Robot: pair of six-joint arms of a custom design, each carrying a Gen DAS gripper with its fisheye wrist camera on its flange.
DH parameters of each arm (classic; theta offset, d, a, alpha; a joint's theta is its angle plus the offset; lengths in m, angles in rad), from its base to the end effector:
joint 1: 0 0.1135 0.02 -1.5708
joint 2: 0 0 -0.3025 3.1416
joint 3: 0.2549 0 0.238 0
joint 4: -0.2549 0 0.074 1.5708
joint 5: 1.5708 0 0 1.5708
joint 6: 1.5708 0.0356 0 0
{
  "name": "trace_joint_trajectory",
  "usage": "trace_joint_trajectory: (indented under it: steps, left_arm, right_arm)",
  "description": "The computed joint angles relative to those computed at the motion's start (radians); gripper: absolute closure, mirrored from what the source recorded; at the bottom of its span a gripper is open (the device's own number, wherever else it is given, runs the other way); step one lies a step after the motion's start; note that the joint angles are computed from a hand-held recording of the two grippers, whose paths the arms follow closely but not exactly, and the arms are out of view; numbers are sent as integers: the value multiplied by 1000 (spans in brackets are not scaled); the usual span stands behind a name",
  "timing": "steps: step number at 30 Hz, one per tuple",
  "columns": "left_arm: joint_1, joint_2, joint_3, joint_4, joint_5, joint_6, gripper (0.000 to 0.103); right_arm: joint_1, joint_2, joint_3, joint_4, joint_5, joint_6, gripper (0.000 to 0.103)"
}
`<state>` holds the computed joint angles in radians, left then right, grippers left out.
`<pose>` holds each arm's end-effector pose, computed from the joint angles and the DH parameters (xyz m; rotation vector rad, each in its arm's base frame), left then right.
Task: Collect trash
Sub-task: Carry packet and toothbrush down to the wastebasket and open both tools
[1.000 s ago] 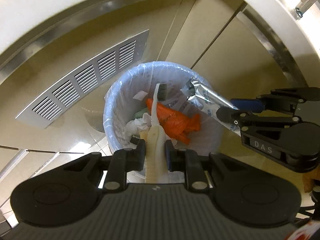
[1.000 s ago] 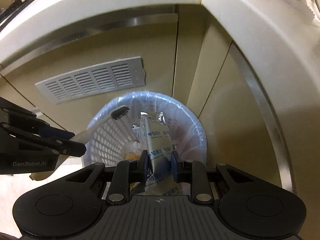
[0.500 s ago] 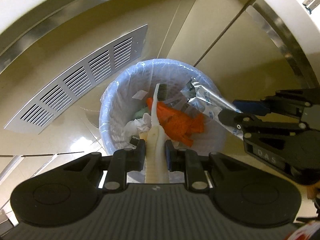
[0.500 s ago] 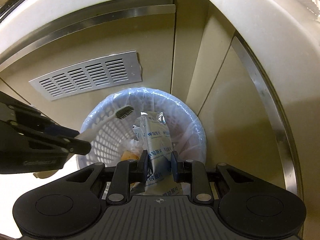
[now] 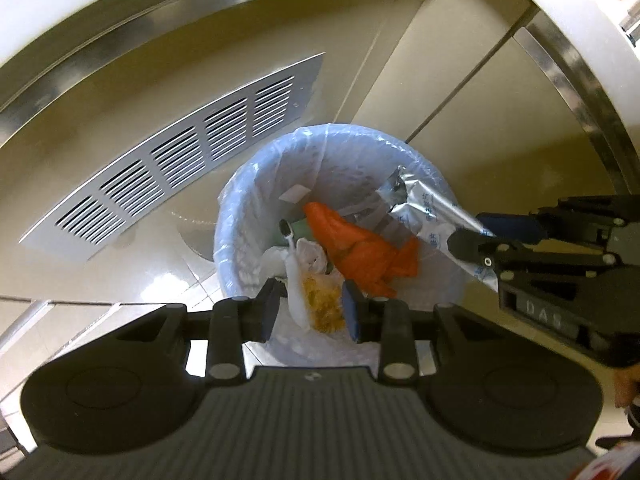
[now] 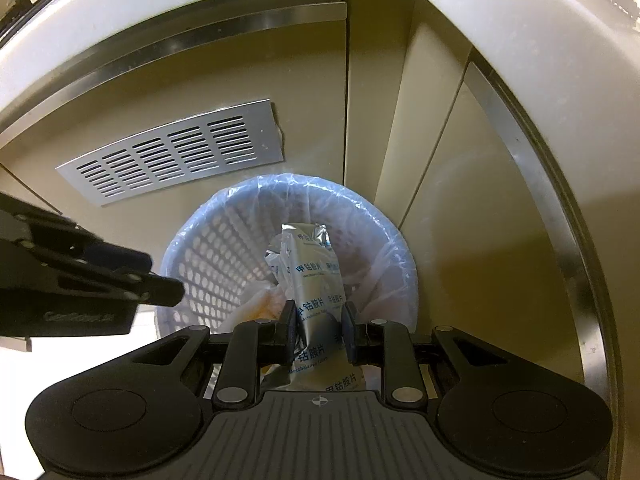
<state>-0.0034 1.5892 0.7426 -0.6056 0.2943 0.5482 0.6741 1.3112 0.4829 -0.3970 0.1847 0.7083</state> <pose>0.2359 -0.0111 0.1759 0.8216 2.8085 -0.3710 0.1441 0.1067 0.1742 0.0917 2.7560 0.1099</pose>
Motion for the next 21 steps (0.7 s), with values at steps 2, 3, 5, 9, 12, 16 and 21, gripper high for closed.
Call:
trace_joint_trajectory:
  steps: [2, 3, 5, 9, 12, 16, 21]
  left_arm:
    - [17, -7, -5, 1, 1, 11, 73]
    - [23, -12, -7, 1, 0, 14, 73]
    - [34, -14, -6, -3, 1, 21, 73]
    - [48, -20, -1, -8, 5, 25, 73]
    - [55, -22, 1, -12, 11, 24, 73]
    - [66, -20, 4, -18, 12, 32, 73]
    - [75, -10, 0, -5, 10, 31, 72]
  right_arm:
    - [-2, 6, 2, 5, -3, -1, 79]
    - [-3, 9, 2, 9, -6, -1, 79]
    - [-2, 16, 5, 15, -10, 1, 79]
    - [11, 20, 10, 21, -9, 9, 79]
    - [19, 27, 18, 25, -7, 16, 79]
    - [19, 34, 24, 39, -14, 20, 79]
    - [2, 37, 13, 89, -27, 38, 78]
